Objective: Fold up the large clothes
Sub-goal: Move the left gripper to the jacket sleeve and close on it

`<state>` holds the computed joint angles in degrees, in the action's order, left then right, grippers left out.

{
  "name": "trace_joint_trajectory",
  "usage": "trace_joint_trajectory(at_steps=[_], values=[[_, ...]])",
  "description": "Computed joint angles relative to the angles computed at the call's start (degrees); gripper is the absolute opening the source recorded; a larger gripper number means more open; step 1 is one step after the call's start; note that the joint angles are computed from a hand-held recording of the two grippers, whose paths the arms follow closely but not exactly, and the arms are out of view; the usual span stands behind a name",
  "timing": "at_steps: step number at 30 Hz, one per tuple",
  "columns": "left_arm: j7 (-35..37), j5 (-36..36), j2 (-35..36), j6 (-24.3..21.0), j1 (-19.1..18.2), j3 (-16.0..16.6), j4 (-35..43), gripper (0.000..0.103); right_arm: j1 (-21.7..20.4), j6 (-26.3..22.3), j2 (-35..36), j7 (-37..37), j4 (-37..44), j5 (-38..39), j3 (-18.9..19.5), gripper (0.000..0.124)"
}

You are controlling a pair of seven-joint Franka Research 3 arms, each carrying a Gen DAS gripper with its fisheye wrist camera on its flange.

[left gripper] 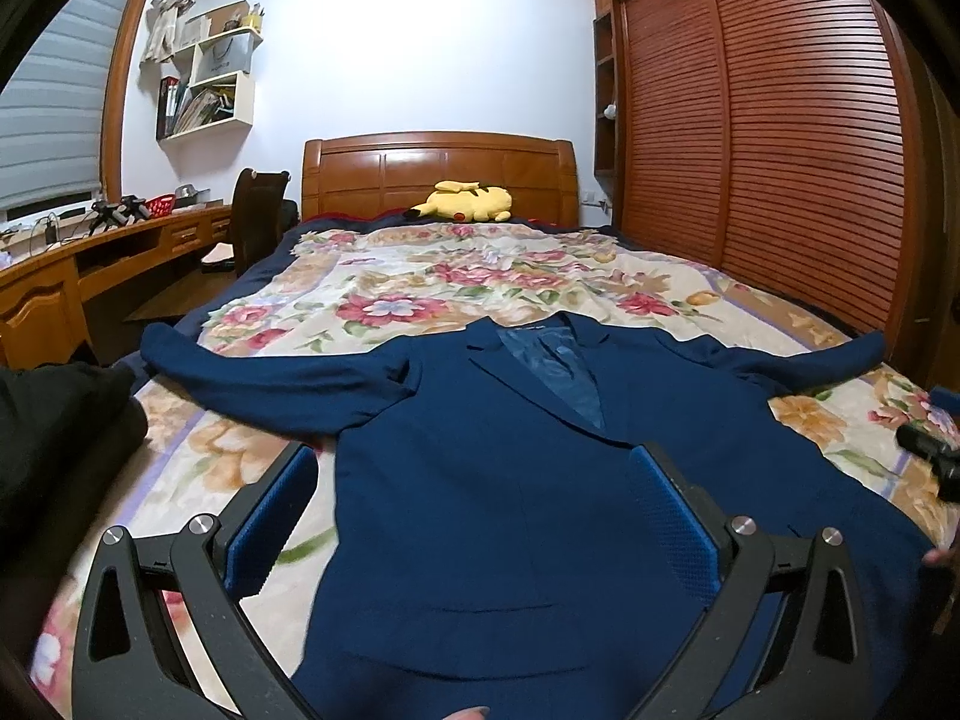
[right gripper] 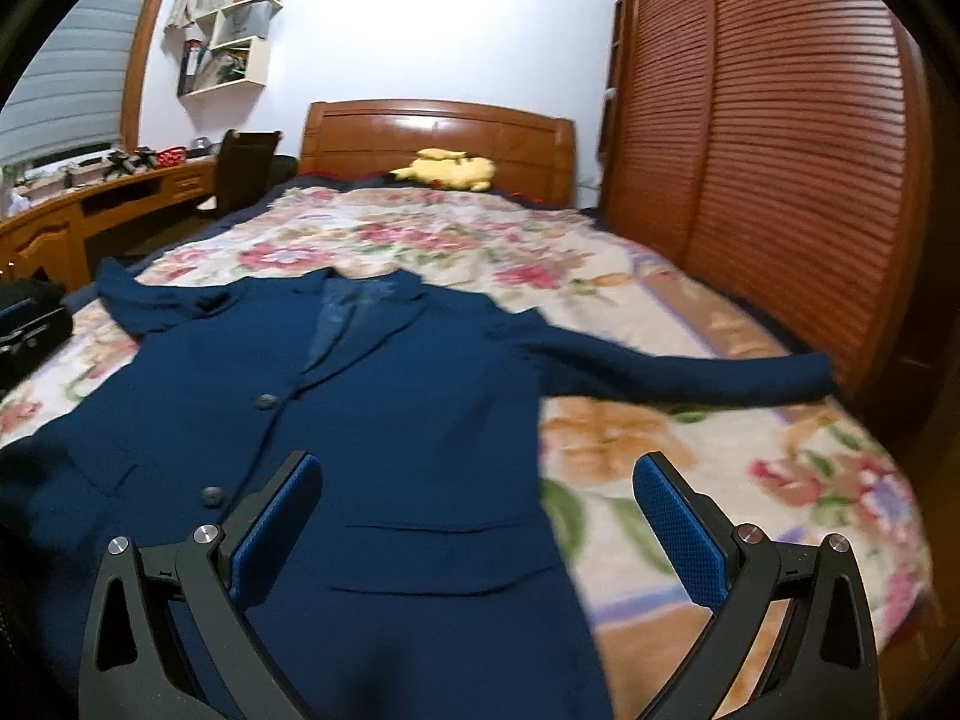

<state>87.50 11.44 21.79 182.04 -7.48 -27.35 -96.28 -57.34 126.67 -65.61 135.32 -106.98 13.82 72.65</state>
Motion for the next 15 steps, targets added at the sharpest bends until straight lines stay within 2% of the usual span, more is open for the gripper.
trace_joint_trajectory(at_steps=[2, 6, 10, 12, 15], values=[[-0.11, -0.16, -0.73, -0.09, 0.59, 0.07, -0.56, 0.103, -0.21, -2.36, -0.58, -0.17, 1.31, -1.13, -1.19, 0.103], [-0.05, -0.81, -1.75, -0.71, 1.59, 0.47, -0.59, 0.103, -1.45, -2.80, -1.15, -1.56, 4.33, -2.23, -2.66, 0.103], [1.99, -2.32, -1.86, -2.64, 3.31, 0.16, 0.65, 0.103, -3.24, -0.38, -1.31, -2.51, 6.32, -0.79, -3.04, 0.103], [2.64, -2.17, -1.55, -4.08, 2.49, 2.23, 2.33, 0.103, -4.54, 1.18, -0.95, -3.21, 7.78, -0.09, -2.91, 0.103], [5.78, -4.09, -0.51, -5.92, 3.80, 1.51, 4.52, 0.103, -4.85, 4.57, -0.86, -4.58, 6.66, 0.94, -2.88, 0.103]])
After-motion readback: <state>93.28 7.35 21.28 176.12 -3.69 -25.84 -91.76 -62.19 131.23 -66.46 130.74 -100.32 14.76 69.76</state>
